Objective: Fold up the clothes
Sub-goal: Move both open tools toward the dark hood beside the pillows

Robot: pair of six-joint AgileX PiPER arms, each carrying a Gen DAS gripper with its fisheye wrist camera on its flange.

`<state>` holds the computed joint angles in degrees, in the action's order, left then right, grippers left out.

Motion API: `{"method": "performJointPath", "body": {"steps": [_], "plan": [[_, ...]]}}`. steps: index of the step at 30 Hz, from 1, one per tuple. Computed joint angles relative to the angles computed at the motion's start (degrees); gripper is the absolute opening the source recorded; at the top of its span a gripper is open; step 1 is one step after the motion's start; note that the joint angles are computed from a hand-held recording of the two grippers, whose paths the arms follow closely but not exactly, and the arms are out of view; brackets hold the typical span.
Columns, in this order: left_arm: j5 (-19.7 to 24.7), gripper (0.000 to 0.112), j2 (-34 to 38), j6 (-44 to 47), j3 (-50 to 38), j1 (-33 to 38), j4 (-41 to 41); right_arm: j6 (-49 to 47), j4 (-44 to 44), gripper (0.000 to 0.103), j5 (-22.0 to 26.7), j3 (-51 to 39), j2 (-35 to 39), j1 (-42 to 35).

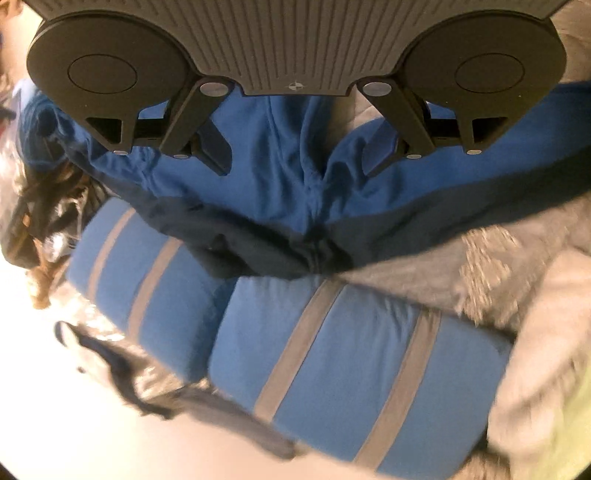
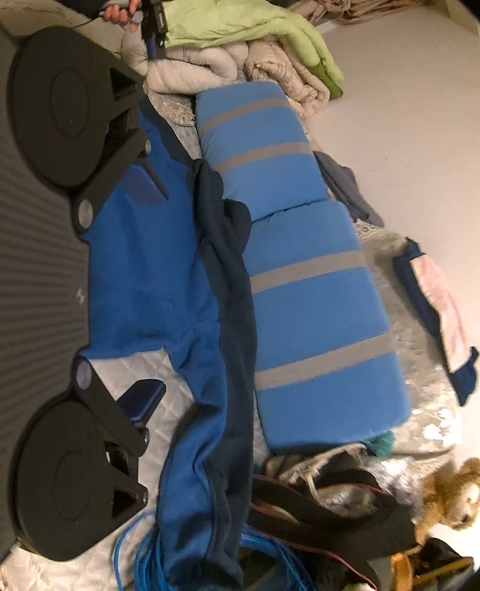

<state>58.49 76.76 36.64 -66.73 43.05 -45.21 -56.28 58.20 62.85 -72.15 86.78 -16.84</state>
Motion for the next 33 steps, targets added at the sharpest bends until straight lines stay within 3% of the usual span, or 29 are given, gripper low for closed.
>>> {"method": "performJointPath", "body": {"steps": [9,15,19,27,31,33], "plan": [[-12.7,0.077,16.43,-8.98,-8.6,-10.29,1.99,5.72,0.26,0.103,-10.58,-3.66,10.52,17.53],[-18.56,0.077,25.97,-11.44,-19.92,-15.72,9.2,7.6,1.83,0.103,-16.03,-8.96,18.75,25.52],[-18.63,0.077,31.7,-11.48,-27.22,-18.71,8.56,9.73,3.06,0.103,-19.88,-13.17,24.27,29.45],[-18.65,0.077,45.07,-15.53,-46.97,-29.11,11.96,30.25,-3.76,0.103,-33.05,-19.01,32.4,37.76],[-16.35,0.077,54.11,-19.41,-61.75,-33.96,15.7,24.59,5.43,0.103,-35.05,-17.58,35.59,38.39],[-14.39,0.077,59.01,-21.46,-70.25,-36.01,18.28,24.79,5.14,0.103,-35.06,-18.02,36.99,38.51]]}}
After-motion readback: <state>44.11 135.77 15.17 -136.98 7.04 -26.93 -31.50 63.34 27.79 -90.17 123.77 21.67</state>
